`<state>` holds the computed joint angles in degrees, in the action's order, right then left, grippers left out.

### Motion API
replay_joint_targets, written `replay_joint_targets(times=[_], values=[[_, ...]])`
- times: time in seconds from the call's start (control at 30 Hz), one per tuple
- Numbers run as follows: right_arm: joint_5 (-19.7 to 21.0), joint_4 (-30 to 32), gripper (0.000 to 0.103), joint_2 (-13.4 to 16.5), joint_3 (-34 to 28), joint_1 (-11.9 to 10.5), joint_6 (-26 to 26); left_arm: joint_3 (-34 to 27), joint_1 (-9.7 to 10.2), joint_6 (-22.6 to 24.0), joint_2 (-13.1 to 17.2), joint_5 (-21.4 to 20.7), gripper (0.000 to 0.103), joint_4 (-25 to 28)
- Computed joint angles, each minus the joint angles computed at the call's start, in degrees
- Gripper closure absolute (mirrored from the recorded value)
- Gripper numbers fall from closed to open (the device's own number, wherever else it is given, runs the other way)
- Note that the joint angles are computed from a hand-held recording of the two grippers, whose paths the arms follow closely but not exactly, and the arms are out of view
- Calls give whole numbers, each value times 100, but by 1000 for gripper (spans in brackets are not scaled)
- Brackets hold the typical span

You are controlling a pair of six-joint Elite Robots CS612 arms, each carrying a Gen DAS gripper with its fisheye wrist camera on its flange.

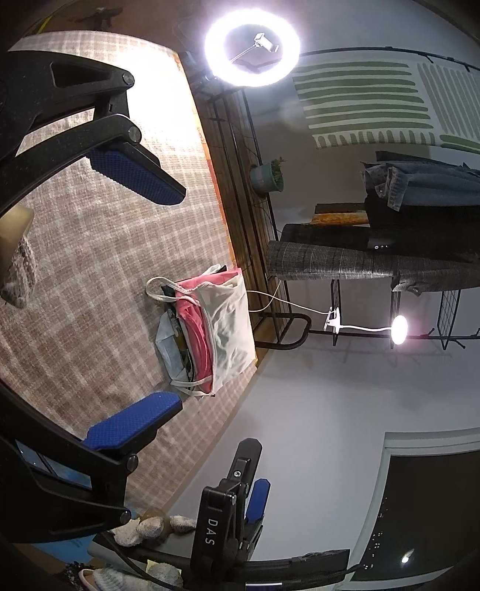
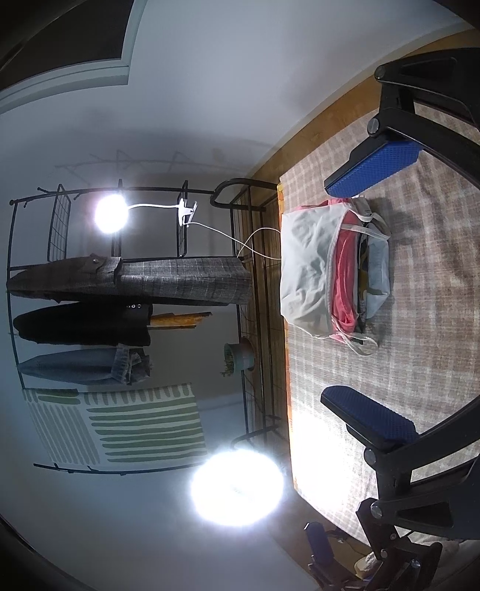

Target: Fold small clothes

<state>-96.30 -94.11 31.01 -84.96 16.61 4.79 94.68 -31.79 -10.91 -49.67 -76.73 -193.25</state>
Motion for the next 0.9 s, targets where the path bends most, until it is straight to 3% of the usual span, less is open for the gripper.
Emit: replay_joint_targets(times=[0.9], values=[[75,126,0,42,-33,-8,16,18,-25,31,-5,52,0,-18]])
